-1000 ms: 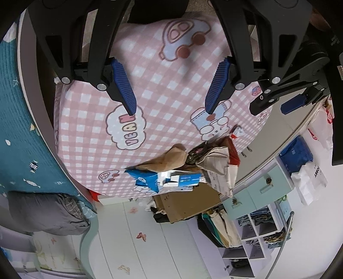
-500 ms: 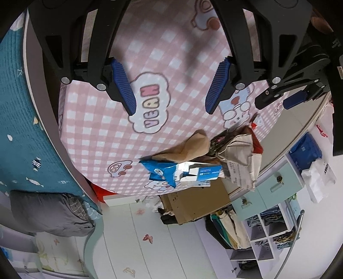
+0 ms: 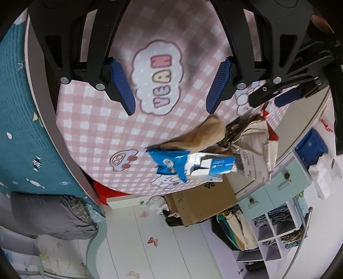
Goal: Collect trash
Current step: 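Grasp the tan cloth scrap with the left tool while the right tool grasps the blue snack packet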
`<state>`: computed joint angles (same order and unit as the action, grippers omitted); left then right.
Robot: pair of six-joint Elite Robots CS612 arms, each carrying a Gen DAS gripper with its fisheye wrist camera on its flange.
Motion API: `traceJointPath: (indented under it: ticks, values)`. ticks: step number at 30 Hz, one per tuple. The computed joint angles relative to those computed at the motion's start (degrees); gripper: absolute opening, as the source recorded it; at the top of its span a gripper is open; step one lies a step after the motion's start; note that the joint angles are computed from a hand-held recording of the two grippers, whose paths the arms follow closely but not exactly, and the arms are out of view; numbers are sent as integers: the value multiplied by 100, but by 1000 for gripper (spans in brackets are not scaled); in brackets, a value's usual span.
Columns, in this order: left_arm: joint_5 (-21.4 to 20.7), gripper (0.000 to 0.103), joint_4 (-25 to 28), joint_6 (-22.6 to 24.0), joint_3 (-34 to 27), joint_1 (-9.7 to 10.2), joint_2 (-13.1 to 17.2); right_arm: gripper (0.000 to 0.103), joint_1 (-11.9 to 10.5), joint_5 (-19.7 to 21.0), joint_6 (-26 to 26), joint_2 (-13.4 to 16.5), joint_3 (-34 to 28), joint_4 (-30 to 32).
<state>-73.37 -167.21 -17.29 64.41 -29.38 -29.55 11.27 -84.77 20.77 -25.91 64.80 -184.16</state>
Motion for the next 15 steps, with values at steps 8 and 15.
traceJointPath:
  ticks: [8,15]
  values:
    - [-351,79,852,644,-1245,21,578,69,-122,-153,37,97,-270,238]
    - [-450,24,1701,764,-2150,57,1015,71,-206,148,144,348,-865,575]
